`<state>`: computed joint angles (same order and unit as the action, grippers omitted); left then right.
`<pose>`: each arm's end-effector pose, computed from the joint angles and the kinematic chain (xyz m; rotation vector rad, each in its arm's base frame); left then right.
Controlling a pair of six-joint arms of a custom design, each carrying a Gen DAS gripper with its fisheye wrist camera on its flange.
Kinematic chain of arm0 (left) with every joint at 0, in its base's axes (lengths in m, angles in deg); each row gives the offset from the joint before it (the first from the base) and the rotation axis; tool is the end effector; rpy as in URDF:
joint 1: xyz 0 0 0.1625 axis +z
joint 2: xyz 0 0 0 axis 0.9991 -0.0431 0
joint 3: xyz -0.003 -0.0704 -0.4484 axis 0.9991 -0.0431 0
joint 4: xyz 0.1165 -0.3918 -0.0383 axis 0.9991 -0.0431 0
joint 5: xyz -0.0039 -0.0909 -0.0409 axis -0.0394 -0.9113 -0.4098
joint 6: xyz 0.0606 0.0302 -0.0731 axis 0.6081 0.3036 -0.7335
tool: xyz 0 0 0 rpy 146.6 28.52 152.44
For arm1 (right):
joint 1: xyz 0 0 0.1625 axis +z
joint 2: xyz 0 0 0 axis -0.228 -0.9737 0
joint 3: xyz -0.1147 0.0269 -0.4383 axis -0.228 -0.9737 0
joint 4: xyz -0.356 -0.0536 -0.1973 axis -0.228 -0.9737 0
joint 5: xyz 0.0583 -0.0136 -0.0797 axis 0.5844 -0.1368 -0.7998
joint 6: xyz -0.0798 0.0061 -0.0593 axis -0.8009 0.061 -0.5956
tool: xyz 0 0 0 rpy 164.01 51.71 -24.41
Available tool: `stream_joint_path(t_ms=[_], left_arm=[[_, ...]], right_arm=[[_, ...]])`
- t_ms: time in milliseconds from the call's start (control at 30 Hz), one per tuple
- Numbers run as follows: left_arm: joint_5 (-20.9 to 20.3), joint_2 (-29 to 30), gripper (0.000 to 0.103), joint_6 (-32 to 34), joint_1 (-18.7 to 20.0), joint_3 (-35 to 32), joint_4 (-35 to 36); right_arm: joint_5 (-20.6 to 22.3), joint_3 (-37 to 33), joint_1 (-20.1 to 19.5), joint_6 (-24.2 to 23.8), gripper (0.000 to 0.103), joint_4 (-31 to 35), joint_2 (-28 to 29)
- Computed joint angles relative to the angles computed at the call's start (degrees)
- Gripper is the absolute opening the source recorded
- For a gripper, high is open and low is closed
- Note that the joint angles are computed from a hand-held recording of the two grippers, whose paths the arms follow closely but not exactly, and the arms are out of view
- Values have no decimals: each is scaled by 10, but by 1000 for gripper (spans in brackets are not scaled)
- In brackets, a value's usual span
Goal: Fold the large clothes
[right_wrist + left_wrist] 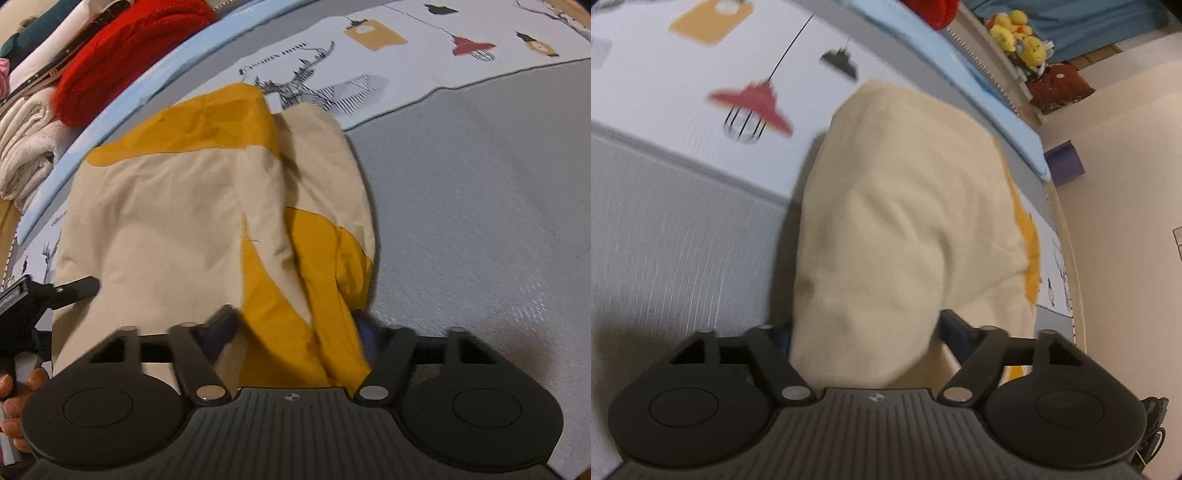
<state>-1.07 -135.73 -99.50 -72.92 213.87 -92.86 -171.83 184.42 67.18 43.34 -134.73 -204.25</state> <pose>-0.3288 -0.2832 0.0502 -0.3102 2.7683 -0.8559 -0.0250 -0.2644 0.3996 0.0964 -2.8045 0.5622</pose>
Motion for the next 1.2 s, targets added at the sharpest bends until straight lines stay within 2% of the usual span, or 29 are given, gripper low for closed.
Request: stream_joint_path(t_ms=[67,167,267,333,400,500,567,633,667,733,800,867,933,1000,1067,1200], left_arm=[[20,-8,70,20,-2,-12,19],[47,-29,70,49,-2,-29,50],[74,-64,70,56,0,-31,78],[93,-92,69,56,2,-31,112],[105,-120,69,39,9,-34,168],[133,-154,70,-21,12,-37,262],[151,-176,72,-65,7,-34,299],[141,-195,72,-78,6,-40,336],[126,-200,72,-70,7,-49,357],[89,-195,72,-41,11,-65,389],[42,-181,72,-20,17,-71,397],[1,-171,77,-16,18,-59,377],[-20,-166,83,-21,20,-32,314],[-26,-160,84,-43,13,-10,275],[-25,-153,85,-65,8,10,236],[-2,-135,84,-118,0,35,179]], right_arm=[[7,6,12,9,35,-19,0],[16,14,25,32,23,-48,6],[63,29,53,57,14,-107,28],[79,38,77,65,13,-135,46],[66,45,114,76,12,-174,77],[55,53,152,90,11,-223,124],[43,53,172,93,10,-251,146],[38,49,185,91,10,-254,166],[11,54,201,84,10,-275,176],[-29,59,217,64,10,-305,193],[-35,59,216,58,10,-306,195],[-42,59,218,62,11,-300,190],[-41,53,209,80,15,-269,176],[-41,41,196,110,27,-223,162],[-44,35,186,126,43,-178,138],[-42,23,160,118,51,-110,103]])
